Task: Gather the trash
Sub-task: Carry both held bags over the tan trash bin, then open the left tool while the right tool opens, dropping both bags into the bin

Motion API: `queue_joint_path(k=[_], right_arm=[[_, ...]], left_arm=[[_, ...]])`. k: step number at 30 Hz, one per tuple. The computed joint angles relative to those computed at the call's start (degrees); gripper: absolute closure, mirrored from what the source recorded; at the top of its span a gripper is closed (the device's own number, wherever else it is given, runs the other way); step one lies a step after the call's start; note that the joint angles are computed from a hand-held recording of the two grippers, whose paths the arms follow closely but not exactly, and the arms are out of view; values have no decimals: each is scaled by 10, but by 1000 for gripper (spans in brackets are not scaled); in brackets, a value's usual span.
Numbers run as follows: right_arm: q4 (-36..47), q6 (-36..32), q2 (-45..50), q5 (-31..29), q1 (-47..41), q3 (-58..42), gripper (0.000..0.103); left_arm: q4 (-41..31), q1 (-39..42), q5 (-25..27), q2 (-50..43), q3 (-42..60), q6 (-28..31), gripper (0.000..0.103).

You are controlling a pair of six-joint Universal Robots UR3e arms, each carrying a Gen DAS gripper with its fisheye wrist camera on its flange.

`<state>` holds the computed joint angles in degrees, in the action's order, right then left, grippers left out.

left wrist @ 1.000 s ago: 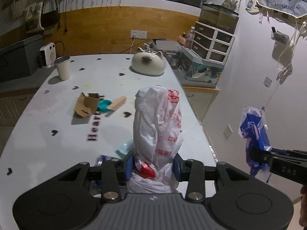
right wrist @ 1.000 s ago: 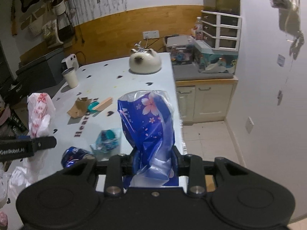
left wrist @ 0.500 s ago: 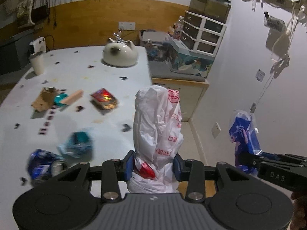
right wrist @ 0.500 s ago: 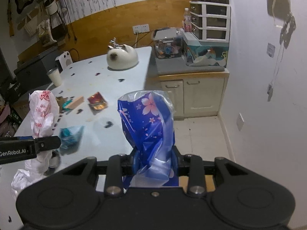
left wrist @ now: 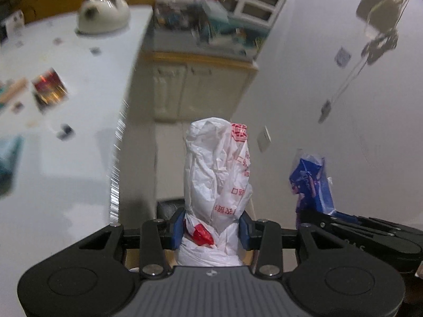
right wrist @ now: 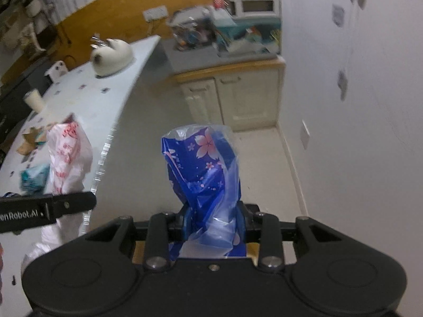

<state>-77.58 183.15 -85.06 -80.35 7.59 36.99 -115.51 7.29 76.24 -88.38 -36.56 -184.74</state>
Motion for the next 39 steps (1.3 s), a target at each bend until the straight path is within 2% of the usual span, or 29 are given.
queue_joint_path(k=[4, 9, 19, 22, 24, 25, 27, 29, 37, 39], right_arm=[[-31, -8, -25, 6, -30, 102, 68], [-63, -8, -33, 20, -54, 202, 68], [-154, 11, 16, 32, -48, 329, 66], [-173, 2, 37, 31, -46, 336, 61], [-180, 1, 47, 36, -46, 339, 52], [-183, 1, 50, 39, -48, 342, 50], [-185, -2, 54, 43, -53, 345, 43], [-186, -3, 58, 40, -54, 348, 42], [-196, -13, 42, 53, -73, 391, 39], [-206, -13, 45, 60, -73, 396, 35]], left_arm=[[70, -34, -2, -3, -104, -41, 61], [131, -39, -19, -9, -211, -57, 61], [216, -33, -19, -53, -314, -59, 61], [231, -35, -17, -69, -325, -57, 60], [244, -37, -16, -75, -338, -58, 60], [250, -38, -16, -77, -345, -58, 58], [256, -39, -15, -74, -363, -59, 47], [260, -40, -9, -61, -384, -58, 27], [258, -37, 10, -52, -418, -45, 24], [252, -35, 19, -46, -420, -43, 24]])
